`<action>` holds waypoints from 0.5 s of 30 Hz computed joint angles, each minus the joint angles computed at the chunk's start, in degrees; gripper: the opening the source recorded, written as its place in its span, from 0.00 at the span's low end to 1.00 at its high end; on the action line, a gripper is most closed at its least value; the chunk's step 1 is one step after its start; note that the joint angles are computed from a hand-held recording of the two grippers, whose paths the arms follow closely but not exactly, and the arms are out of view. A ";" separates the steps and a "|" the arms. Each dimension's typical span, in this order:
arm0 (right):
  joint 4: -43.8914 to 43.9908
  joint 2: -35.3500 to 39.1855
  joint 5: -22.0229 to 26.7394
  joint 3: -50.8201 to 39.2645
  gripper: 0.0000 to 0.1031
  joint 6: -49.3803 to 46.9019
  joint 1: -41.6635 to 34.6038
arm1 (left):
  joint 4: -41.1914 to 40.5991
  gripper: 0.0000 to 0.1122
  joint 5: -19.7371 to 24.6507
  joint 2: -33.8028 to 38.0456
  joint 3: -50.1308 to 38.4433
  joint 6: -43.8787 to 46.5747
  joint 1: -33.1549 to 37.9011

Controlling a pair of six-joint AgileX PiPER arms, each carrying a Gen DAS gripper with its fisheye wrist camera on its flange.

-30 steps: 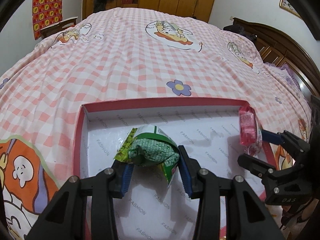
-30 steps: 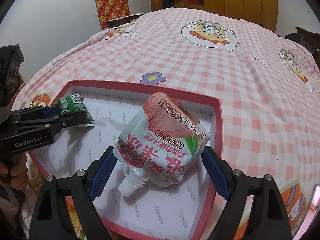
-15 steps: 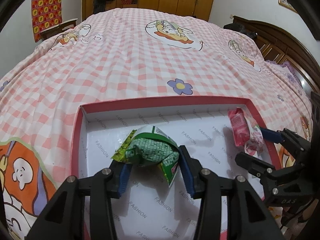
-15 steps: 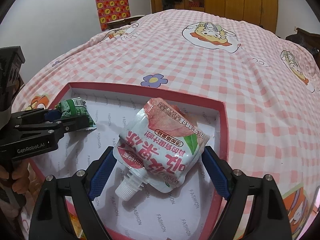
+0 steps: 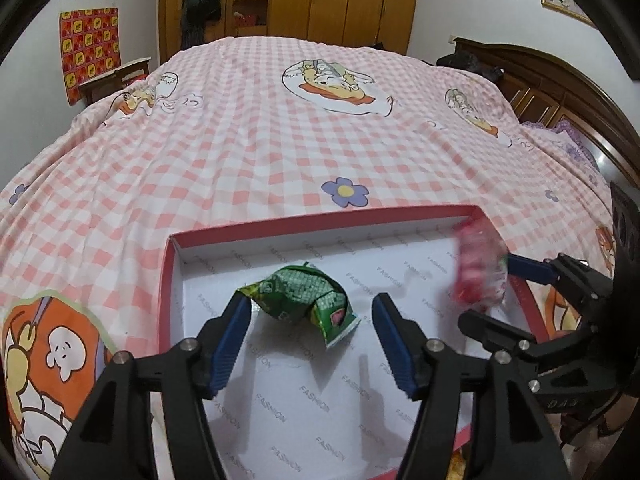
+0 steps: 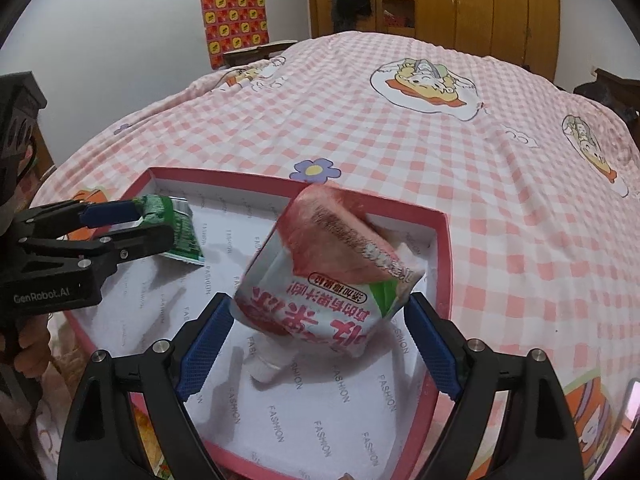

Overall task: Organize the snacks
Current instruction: 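Open the left gripper to drop the green candy while right releases the pouch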

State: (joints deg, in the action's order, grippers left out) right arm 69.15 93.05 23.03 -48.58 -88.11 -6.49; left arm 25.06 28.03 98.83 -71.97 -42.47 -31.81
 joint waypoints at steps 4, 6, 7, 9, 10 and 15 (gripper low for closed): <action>1.36 -1.62 0.37 1.20 0.86 -1.91 -0.06 | -0.08 0.59 0.09 -1.10 0.72 -0.69 -0.01; 1.95 -2.37 0.79 1.63 0.86 -2.52 -0.27 | 0.08 0.59 -0.01 -1.95 1.40 -1.09 -0.13; 2.46 -2.84 1.33 1.96 0.86 -3.17 -0.52 | 0.44 0.59 0.03 -2.37 1.76 -1.56 -0.35; 2.44 -3.41 2.11 2.33 0.86 -3.52 -0.80 | 1.00 0.59 0.26 -3.28 2.62 -2.25 -0.87; 2.40 -3.89 2.37 2.72 0.86 -3.69 -0.90 | 1.33 0.59 0.36 -3.67 3.01 -2.65 -1.12; 1.76 -5.99 3.54 4.40 0.86 -3.32 -1.52 | 1.49 0.59 0.32 -5.67 5.10 -3.67 -2.23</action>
State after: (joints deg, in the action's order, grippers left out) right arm 70.91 87.06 26.57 -44.19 -91.42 -8.01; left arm 26.54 28.35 93.16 -66.87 -46.14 -34.04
